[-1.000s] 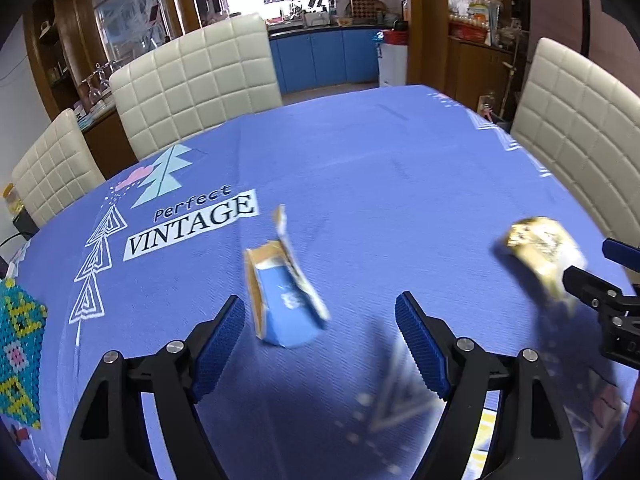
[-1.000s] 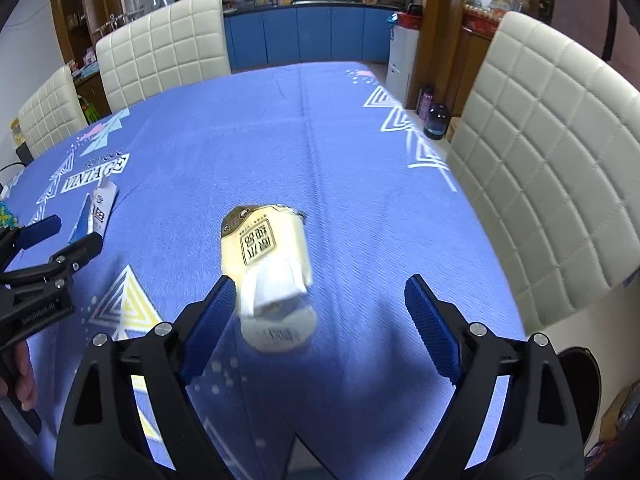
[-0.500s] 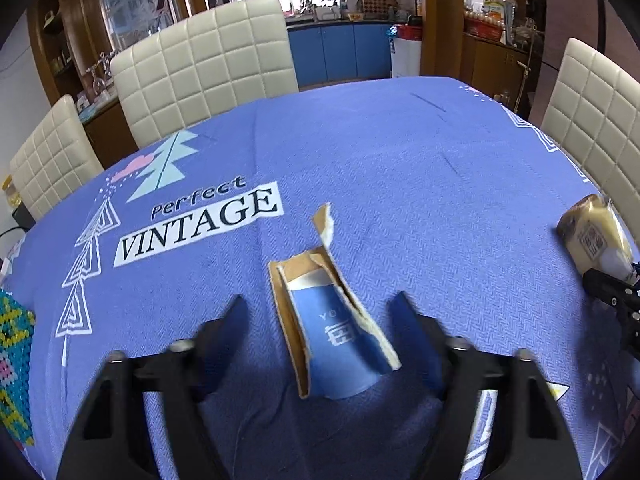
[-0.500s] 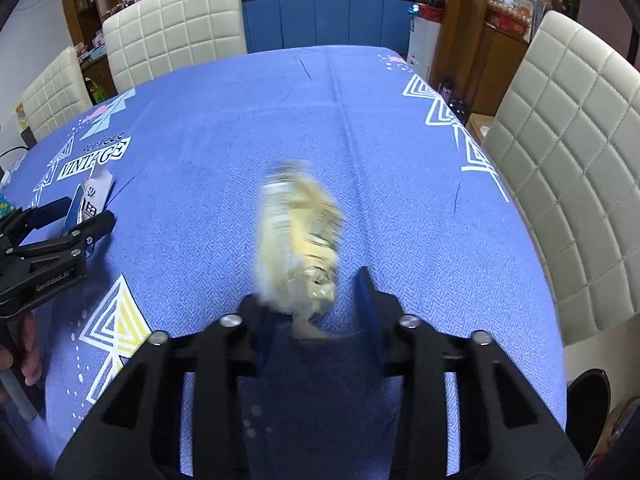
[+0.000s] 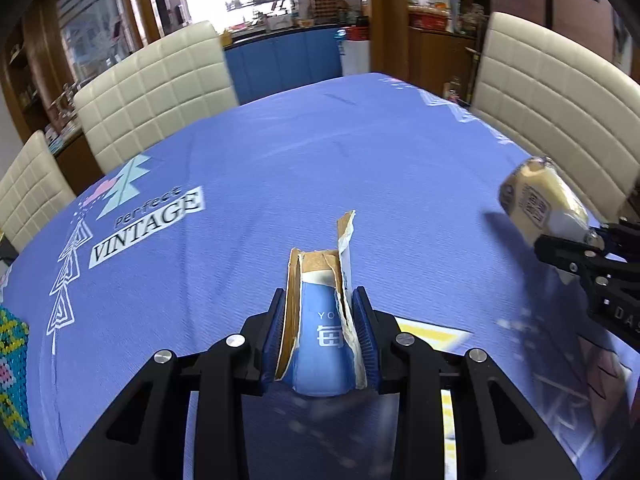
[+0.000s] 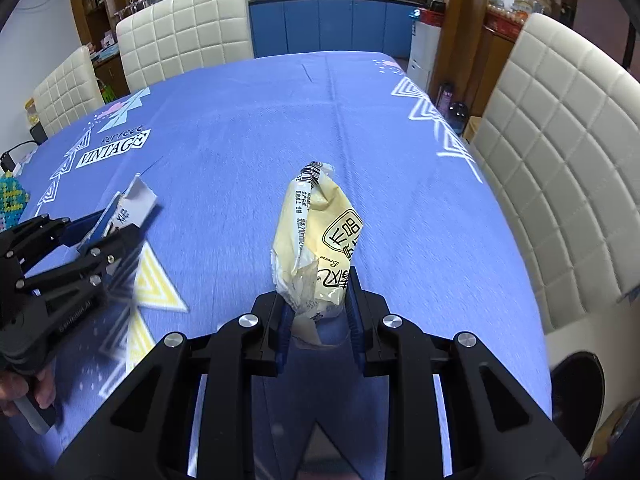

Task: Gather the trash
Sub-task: 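Carry the carton and yellow wrapper over the black bin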

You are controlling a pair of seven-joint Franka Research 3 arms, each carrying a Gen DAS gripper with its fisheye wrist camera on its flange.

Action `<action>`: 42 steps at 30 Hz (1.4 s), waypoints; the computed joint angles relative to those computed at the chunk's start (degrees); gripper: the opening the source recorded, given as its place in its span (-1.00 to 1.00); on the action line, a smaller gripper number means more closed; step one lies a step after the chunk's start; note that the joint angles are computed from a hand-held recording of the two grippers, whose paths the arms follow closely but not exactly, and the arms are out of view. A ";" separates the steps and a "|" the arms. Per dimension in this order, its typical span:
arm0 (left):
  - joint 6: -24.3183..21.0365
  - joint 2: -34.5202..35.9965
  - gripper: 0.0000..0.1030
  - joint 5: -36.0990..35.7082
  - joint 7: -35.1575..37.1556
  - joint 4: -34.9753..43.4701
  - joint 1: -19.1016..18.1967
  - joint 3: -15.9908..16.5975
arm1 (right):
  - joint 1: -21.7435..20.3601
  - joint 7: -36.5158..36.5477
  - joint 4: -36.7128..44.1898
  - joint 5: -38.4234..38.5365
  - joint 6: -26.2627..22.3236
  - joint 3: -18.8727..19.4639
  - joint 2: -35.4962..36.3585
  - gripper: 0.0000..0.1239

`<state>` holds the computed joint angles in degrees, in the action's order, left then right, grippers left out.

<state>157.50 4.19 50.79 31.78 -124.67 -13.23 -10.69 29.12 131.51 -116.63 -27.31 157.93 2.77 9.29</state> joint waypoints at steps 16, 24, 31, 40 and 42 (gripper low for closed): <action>1.82 -0.60 -0.36 0.27 3.86 1.66 -6.26 -4.21 | -9.44 14.33 -18.96 -8.10 -1.16 6.70 -19.57 -0.58; 2.36 0.60 -0.36 0.19 5.84 3.82 -9.92 -5.43 | -15.89 16.34 -27.33 -5.96 -3.28 11.86 -30.07 -0.58; 2.84 2.75 -0.36 0.44 7.57 7.19 -13.12 -5.99 | -19.95 15.06 -33.94 -1.42 -5.16 14.57 -39.57 -0.57; 3.07 6.34 -0.36 -0.65 11.53 12.07 -16.67 -5.88 | -23.96 12.27 -39.18 3.86 -6.80 16.41 -48.11 -0.57; 3.06 7.16 -0.36 -0.84 12.35 13.24 -17.49 -5.76 | -24.63 11.53 -40.14 4.79 -6.94 16.43 -49.62 -0.57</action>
